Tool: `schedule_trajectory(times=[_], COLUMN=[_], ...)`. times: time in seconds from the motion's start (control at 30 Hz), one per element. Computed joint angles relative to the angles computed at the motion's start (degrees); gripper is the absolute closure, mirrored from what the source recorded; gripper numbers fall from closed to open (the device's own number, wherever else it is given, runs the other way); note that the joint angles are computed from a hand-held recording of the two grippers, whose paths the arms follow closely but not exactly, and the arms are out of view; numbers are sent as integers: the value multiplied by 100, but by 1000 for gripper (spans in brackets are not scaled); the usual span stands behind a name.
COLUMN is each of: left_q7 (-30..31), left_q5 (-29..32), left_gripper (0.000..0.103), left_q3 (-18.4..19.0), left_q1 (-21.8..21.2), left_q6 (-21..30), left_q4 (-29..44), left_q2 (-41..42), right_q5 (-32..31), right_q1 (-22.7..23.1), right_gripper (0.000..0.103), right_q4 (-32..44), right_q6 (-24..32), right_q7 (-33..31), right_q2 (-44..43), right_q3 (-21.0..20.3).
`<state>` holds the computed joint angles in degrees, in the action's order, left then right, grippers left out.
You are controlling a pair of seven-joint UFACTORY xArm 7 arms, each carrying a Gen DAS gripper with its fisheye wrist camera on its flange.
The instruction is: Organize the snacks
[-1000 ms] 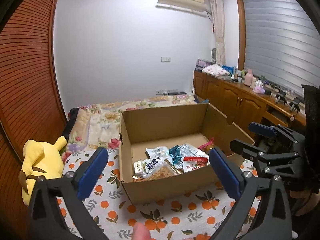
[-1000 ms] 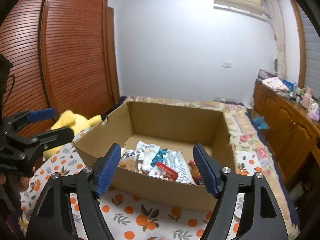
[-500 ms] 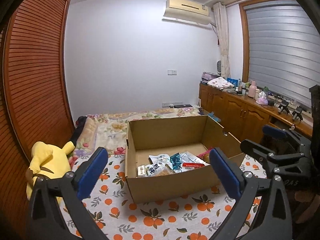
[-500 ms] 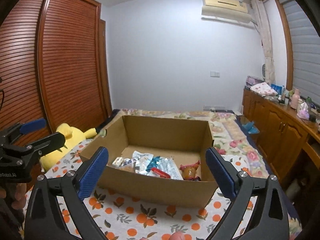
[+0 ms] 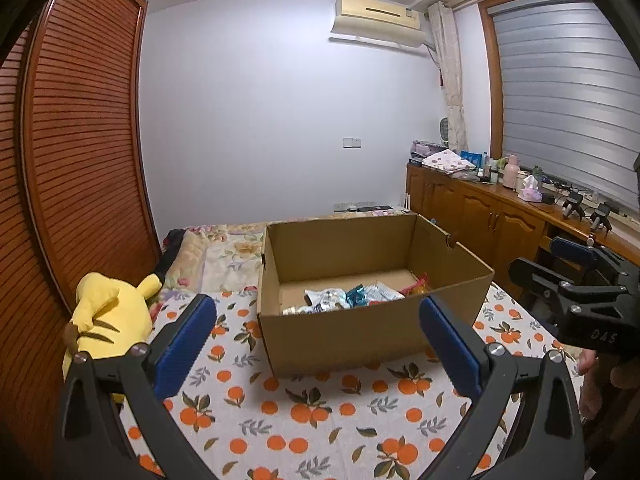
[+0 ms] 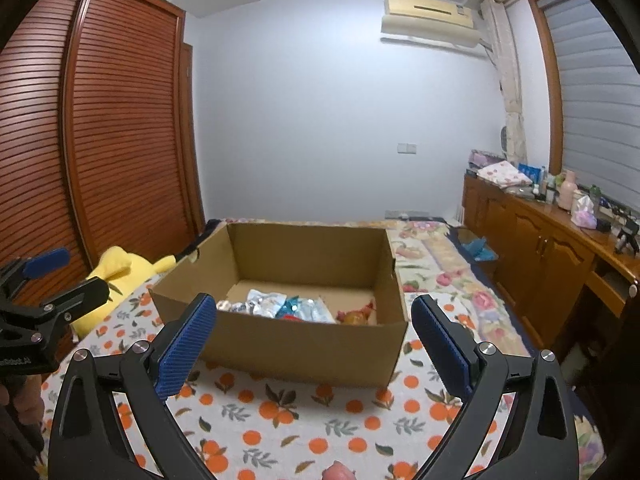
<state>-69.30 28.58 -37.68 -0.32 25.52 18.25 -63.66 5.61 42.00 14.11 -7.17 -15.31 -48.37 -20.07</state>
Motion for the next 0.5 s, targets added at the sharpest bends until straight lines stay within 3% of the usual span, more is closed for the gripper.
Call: schedule_trajectory(times=[0.17,0.5], left_q7=[-264,-571], left_q5=[-132,-103], left_gripper=[1,1], left_q3=[-96,-194], left_q1=[-237,-603], left_q6=[157,536], left_q4=[-148,-259], left_q2=[-99,-106], right_q5=[-44,27], right_q1=[-314,-492], right_gripper=[3,3], right_q4=[-306,-642], right_q6=[64,292], right_q7=[32,-12], right_q2=[-338,-869], right_q3=[267,349])
